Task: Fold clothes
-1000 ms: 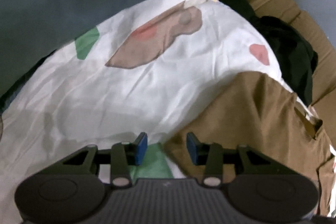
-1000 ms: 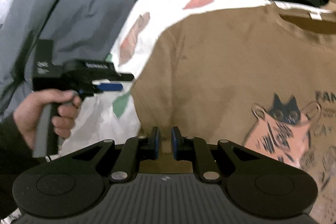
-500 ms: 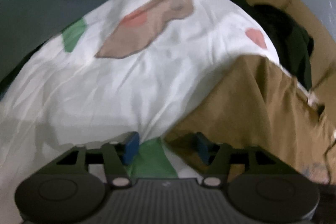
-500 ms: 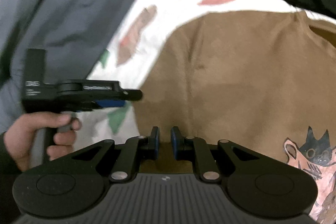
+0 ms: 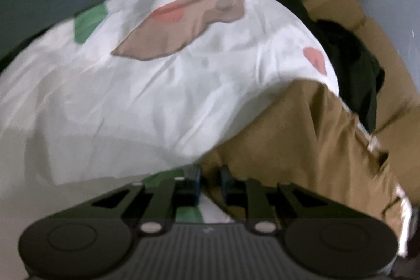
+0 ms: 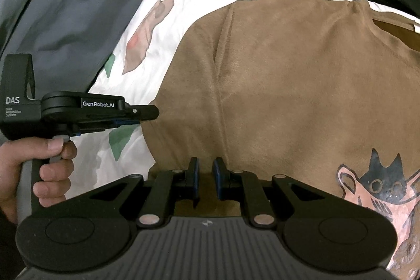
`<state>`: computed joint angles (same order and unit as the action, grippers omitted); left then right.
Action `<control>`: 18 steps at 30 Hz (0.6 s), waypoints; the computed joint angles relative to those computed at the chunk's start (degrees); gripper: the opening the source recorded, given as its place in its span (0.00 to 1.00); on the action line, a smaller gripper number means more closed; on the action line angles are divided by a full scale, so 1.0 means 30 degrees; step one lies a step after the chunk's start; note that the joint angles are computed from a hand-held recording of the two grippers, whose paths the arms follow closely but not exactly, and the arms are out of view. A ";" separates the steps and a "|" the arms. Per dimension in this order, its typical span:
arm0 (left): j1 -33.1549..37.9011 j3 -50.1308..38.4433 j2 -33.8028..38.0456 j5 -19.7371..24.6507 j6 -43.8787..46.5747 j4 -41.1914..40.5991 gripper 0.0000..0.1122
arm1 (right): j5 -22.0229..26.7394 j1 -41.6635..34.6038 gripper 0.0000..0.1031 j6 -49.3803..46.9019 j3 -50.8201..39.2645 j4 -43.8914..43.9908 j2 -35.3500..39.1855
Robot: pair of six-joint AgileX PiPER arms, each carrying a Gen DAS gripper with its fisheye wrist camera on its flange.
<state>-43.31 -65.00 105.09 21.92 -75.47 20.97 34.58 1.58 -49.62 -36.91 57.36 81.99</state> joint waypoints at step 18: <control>-0.1187 -0.2097 -0.1755 0.0811 0.2874 -0.2893 0.07 | -0.0158 0.0199 0.45 -0.3211 -0.0140 0.2275 -0.2655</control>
<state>-46.87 -71.29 99.83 24.36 -66.85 12.29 34.11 2.17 -59.25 -37.33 64.18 74.03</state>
